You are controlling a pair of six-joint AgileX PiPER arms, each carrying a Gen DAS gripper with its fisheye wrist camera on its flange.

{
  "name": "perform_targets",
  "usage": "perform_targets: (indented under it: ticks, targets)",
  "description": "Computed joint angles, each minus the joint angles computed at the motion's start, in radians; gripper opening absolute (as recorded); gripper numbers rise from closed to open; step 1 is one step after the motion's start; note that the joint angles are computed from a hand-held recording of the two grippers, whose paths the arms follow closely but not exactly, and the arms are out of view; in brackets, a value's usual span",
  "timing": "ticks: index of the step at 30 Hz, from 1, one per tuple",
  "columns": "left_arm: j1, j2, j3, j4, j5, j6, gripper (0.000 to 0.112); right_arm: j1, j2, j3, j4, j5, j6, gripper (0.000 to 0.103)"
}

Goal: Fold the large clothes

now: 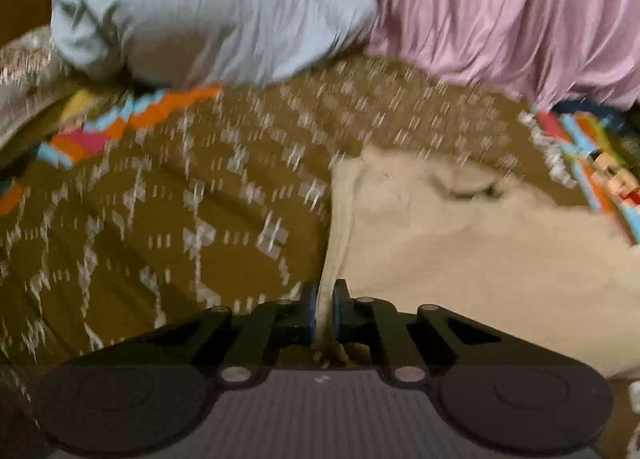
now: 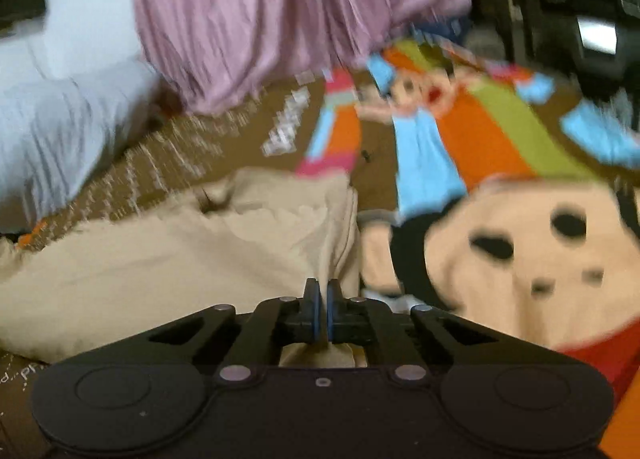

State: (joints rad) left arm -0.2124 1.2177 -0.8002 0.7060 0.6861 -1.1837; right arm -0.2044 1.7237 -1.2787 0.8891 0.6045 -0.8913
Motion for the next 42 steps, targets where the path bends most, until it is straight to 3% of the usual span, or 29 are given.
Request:
perform_targets:
  ticks: [3,6,7,9,10,12,14,16,18,21,24,26,27,30,32,33,36,42]
  targets:
    - [0.04,0.0,0.056,-0.038,-0.069,-0.056,0.01,0.019,-0.007,0.013,-0.027,-0.03,-0.019,0.003]
    - [0.04,-0.023,0.064,-0.035,-0.071,-0.044,0.013,0.034,-0.009,0.034,-0.019,-0.065,-0.068,0.006]
    - [0.02,-0.031,0.062,-0.008,-0.046,-0.078,0.02,0.045,-0.014,0.044,-0.026,-0.089,-0.079,0.011]
    - [-0.032,-0.064,0.07,0.057,0.007,-0.169,0.049,0.068,-0.034,0.076,-0.031,-0.153,-0.098,0.023]
    - [-0.069,-0.082,0.079,0.107,0.038,-0.232,0.07,0.071,-0.048,0.099,0.02,-0.182,-0.162,0.028]
    - [-0.214,-0.097,0.086,0.254,0.18,-0.421,0.076,0.088,-0.094,0.154,0.177,-0.243,-0.362,0.044]
    - [-0.323,-0.074,0.059,0.352,0.285,-0.503,0.079,0.128,-0.146,0.202,0.326,-0.31,-0.562,0.068]
    - [-0.362,-0.026,0.005,0.404,0.291,-0.498,0.085,0.163,-0.169,0.222,0.492,-0.307,-0.762,0.073]
    - [-0.346,0.055,-0.086,0.406,0.204,-0.417,0.089,0.227,-0.143,0.201,0.556,-0.303,-0.84,0.082]
    - [-0.316,0.219,-0.243,0.434,0.087,-0.349,0.089,0.355,-0.053,0.095,0.419,-0.331,-0.7,0.09]
    - [-0.263,0.424,-0.452,0.376,0.0,-0.253,0.089,0.485,0.057,-0.051,0.123,-0.444,-0.405,0.096]
    - [-0.257,0.536,-0.548,0.375,-0.002,-0.258,0.089,0.54,0.154,-0.147,-0.077,-0.526,-0.205,0.097]
    - [-0.253,0.584,-0.593,0.358,0.011,-0.245,0.089,0.546,0.195,-0.197,-0.177,-0.525,-0.105,0.097]
    - [-0.244,0.698,-0.681,0.288,0.047,-0.204,0.09,0.54,0.305,-0.328,-0.475,-0.442,0.195,0.097]
    - [-0.237,0.722,-0.658,0.275,0.033,-0.232,0.091,0.544,0.369,-0.412,-0.668,-0.329,0.395,0.097]
    - [-0.234,0.726,-0.636,0.294,0.023,-0.265,0.093,0.547,0.384,-0.416,-0.722,-0.314,0.464,0.097]
    - [-0.237,0.753,-0.616,0.344,0.025,-0.343,0.099,0.552,0.398,-0.408,-0.751,-0.325,0.522,0.099]
    - [-0.241,0.785,-0.648,0.33,0.054,-0.326,0.101,0.556,0.441,-0.469,-0.813,-0.26,0.602,0.102]
